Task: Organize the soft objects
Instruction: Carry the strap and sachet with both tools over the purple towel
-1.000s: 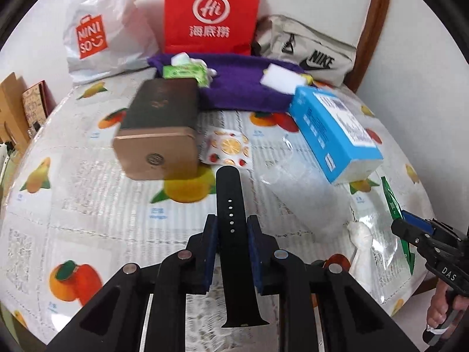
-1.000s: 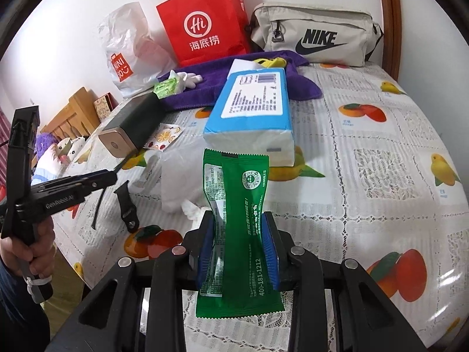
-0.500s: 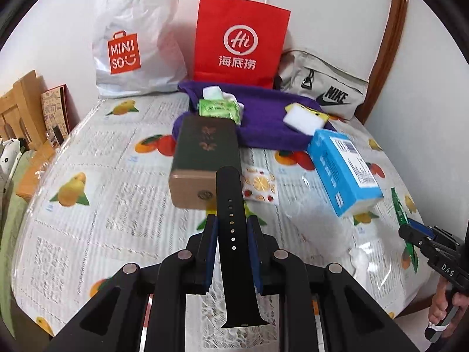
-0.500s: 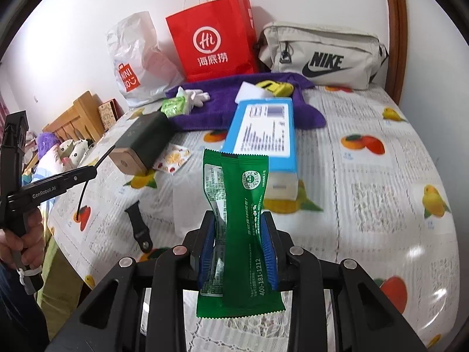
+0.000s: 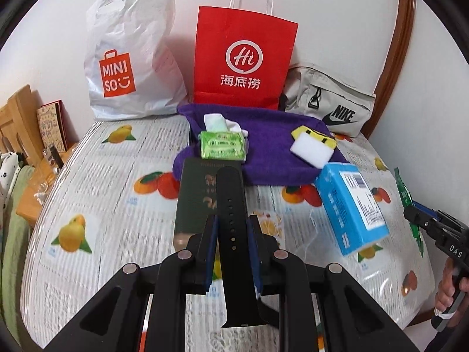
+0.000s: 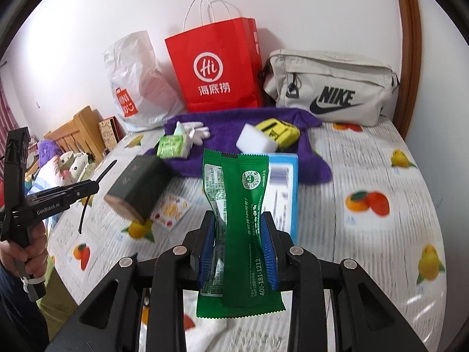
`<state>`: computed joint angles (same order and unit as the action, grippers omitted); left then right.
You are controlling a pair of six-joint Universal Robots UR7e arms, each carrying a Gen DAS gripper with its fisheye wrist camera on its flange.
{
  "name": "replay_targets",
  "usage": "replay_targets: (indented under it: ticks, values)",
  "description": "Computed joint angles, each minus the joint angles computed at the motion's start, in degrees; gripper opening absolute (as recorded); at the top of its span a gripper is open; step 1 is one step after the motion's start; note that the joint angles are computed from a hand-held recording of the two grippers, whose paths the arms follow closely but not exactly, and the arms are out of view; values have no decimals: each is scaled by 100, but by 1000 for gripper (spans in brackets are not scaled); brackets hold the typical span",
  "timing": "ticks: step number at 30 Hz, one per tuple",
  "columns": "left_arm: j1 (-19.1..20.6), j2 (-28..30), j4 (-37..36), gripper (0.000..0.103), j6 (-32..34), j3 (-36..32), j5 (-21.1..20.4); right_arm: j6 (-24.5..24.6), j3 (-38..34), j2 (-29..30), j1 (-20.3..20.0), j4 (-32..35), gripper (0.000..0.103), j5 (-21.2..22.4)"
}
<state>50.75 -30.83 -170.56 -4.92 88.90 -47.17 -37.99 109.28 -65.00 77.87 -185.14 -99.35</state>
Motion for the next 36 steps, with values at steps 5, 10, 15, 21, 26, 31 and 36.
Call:
replay_targets:
  ticks: [5,10,15,21,26,31,36]
  values:
    - [104,184,202,20,110,-483,-24,-2,-532,254,105,289,31,-33]
    - [214,426,446,20,220,-1050,-52,28,-1083,539,177,555,31,-76]
    - [317,704,741,20,356,-1675,-121,-11,-1697,867,233,861,31,-120]
    - [424,1162,1170,20,503,-2614,-245,-65,-2446,1257,259,1237,31,-151]
    - [505,1568,1513,20,556,-3415,-372,-75,-3037,1564,247,1520,31,-164]
    - [566,1969,1906,20,667,-4182,-403,-105,-3592,1842,235,1852,31,-192]
    - [624,2401,2349,20,711,-5015,-435,-116,-4197,2158,219,2292,31,-232]
